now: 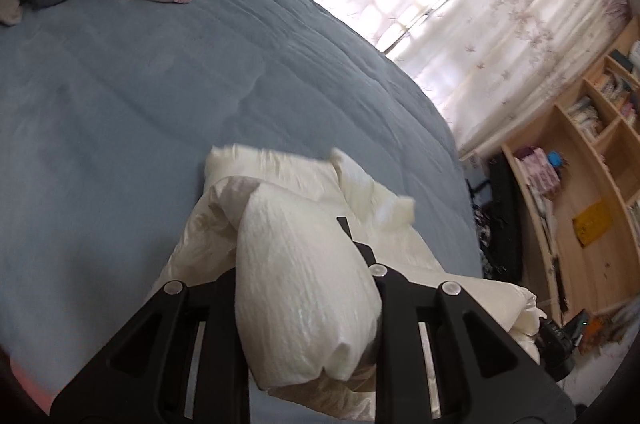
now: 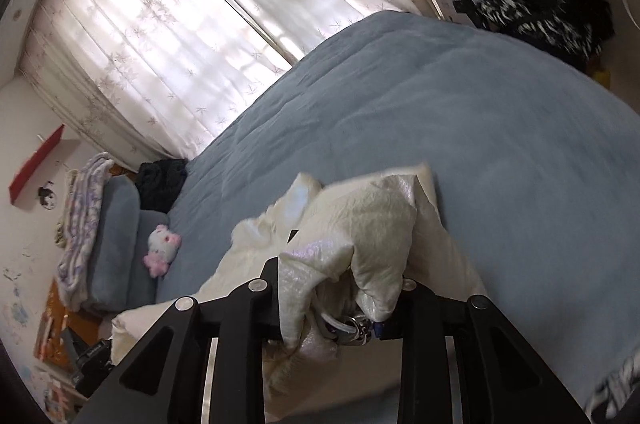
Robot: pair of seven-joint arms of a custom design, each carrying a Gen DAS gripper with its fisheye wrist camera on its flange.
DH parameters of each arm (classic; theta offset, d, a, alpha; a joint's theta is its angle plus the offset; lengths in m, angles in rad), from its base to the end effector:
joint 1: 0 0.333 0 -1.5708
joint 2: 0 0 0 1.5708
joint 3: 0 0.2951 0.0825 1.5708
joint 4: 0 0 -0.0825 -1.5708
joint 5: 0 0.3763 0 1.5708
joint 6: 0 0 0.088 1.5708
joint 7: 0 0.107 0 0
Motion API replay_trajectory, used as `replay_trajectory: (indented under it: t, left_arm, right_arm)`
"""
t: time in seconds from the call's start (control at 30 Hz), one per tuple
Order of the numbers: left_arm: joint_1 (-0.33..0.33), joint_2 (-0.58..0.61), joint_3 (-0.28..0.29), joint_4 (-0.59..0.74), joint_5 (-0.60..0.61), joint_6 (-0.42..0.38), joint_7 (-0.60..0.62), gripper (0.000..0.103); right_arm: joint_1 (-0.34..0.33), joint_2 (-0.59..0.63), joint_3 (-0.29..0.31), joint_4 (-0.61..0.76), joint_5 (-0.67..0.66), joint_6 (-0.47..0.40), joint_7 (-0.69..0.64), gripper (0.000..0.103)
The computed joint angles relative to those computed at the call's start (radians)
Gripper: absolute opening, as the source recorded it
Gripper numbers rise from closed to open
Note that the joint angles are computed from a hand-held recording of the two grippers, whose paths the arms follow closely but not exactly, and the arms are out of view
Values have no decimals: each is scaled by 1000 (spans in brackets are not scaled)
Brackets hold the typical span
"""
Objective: Fold large clothes
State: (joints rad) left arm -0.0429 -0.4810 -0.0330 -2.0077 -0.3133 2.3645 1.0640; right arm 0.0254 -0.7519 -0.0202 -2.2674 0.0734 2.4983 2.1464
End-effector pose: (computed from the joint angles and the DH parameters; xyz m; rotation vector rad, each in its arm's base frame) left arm 0.4455 -0.0420 0.7260 -2.3794 1.3257 -1.2623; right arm 0.3678 -0.0019 0.7218 -1.0165 1.9446 -0.4685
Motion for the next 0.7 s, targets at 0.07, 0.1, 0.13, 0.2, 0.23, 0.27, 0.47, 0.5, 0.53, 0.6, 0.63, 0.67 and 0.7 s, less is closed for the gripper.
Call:
replay_trajectory:
  t: [0.07, 0.1, 0.13, 0.2, 0.23, 0.27, 0.47, 0.5, 0.53, 0.6, 0.63, 0.67, 0.7]
  left_arm:
    - [17, 131, -9, 102, 30, 6, -15, 18]
    - [22, 201, -11, 160, 39, 7, -15, 19]
    - [26, 252, -13, 199, 40, 4, -11, 20]
    - [31, 361, -14, 290, 18, -22, 12, 27]
    - [37, 425, -14, 354, -3, -50, 22, 31]
    - [44, 460, -18, 383, -30, -57, 36, 40]
    - [95, 557, -51, 461, -171, -11, 114, 77]
    - [99, 568, -54, 474, -170, 3, 120, 79]
    - [103, 579, -57, 489, -167, 23, 130, 80]
    - [109, 583, -62, 494, -164, 60, 144, 80]
    - [115, 582, -61, 494, -157, 68, 154, 80]
    - [116, 587, -60, 501, -129, 71, 153, 81]
    - [118, 589, -59, 508, -108, 62, 155, 81]
  right_arm:
    - [-14, 150, 5, 108, -19, 26, -1, 28]
    - [-13, 214, 3, 155, -21, 35, -2, 29]
    - [-8, 291, -6, 213, -18, 39, -9, 30]
    - [-4, 408, -18, 313, -3, 8, -4, 40]
    - [2, 463, -30, 357, 21, 4, -5, 43]
    - [6, 512, -37, 397, 38, 0, -4, 50]
    - [22, 597, -67, 449, 205, 58, -92, 82]
    - [20, 602, -68, 455, 213, 60, -107, 83]
    - [18, 606, -69, 459, 217, 67, -126, 84]
    - [12, 617, -71, 469, 224, 79, -156, 86]
    - [8, 621, -70, 472, 218, 88, -164, 87]
    - [1, 618, -72, 468, 209, 92, -172, 89]
    - [-3, 601, -65, 440, 191, 106, -166, 91]
